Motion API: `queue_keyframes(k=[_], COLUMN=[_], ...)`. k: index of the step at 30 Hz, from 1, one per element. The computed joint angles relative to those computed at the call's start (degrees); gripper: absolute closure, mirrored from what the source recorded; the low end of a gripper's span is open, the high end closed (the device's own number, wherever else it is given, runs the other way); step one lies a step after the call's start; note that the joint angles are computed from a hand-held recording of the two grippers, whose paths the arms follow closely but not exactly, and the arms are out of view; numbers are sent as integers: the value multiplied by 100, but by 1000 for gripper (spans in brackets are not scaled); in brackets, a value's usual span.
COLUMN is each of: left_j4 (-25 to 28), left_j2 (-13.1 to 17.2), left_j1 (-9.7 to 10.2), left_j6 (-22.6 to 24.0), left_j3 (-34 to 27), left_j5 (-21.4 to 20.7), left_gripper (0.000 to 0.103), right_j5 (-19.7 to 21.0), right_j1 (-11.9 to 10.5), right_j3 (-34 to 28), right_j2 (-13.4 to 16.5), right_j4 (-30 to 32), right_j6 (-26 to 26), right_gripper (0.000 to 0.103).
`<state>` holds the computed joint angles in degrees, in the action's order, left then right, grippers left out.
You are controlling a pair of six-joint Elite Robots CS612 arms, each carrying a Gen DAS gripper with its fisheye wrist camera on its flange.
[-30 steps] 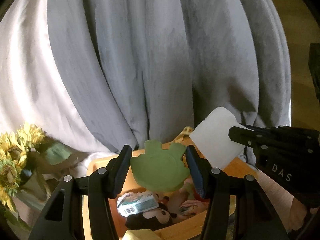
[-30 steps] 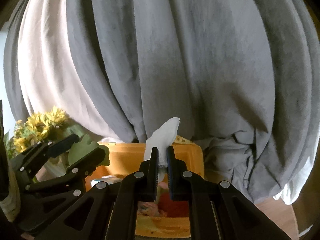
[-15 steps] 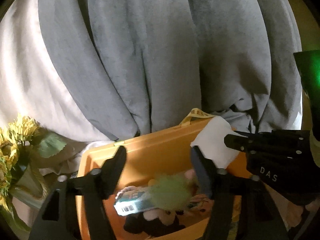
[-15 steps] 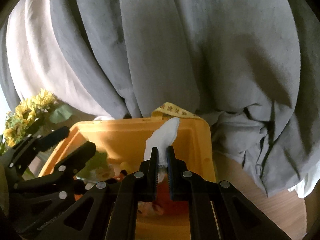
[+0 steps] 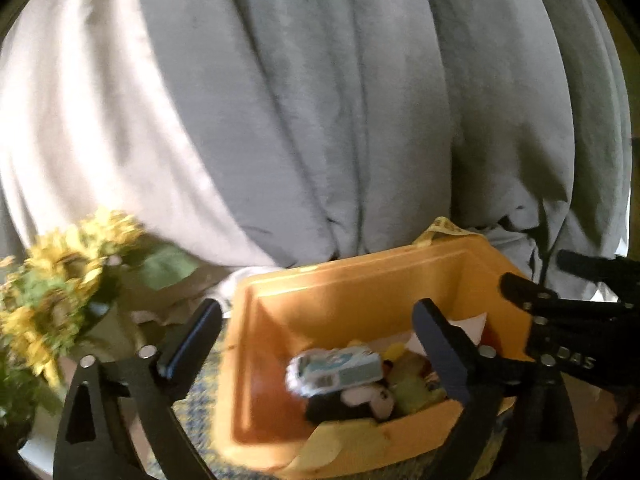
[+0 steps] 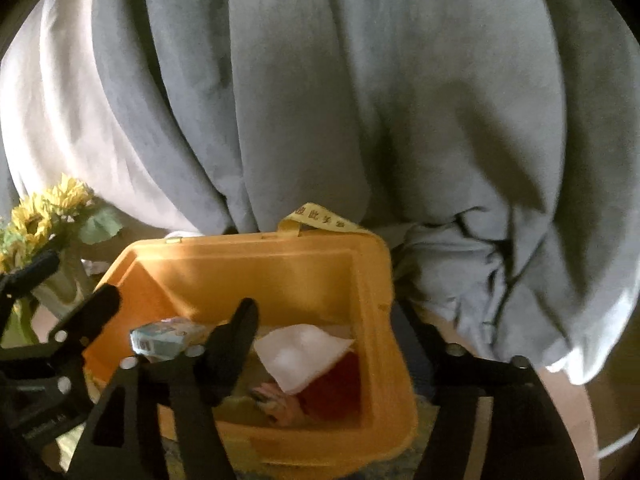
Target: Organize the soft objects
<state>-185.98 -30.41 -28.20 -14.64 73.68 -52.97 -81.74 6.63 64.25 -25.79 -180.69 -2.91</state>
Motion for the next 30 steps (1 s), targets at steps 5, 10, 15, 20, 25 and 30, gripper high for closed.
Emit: queue_keyframes(k=[5,10,15,20,25,30], left_j4=[-222,-617,-943,-1343,-1708,-1924], left_j2=[-239,-533,-825,-1112,-1343,-1532], left_j1=[-129,-282,-477,-690,-954,-1226], left_j6=[-46,-54,-96,-46,-105,-340], left_j3=[472,1049,1584,2090,2528,2906], left_j5=[326,415,671,835,1049,1298], left_gripper=[0,0,0,0,0,0], right_j5=[-296,-412,-433,-387,-334,-410], right_j1=[52,60,40,5,-29,-63], right_j3=[628,1268,1932,2581,3216,3758], right_j2=[-307,-614,-955,-1308,-1627,-1886], right_j4=[-706,-1245,-1694,-2126,-2785,-3366], right_j6=[7,160,452,550,556,452], right_gripper=[14,11,10,9,8,6])
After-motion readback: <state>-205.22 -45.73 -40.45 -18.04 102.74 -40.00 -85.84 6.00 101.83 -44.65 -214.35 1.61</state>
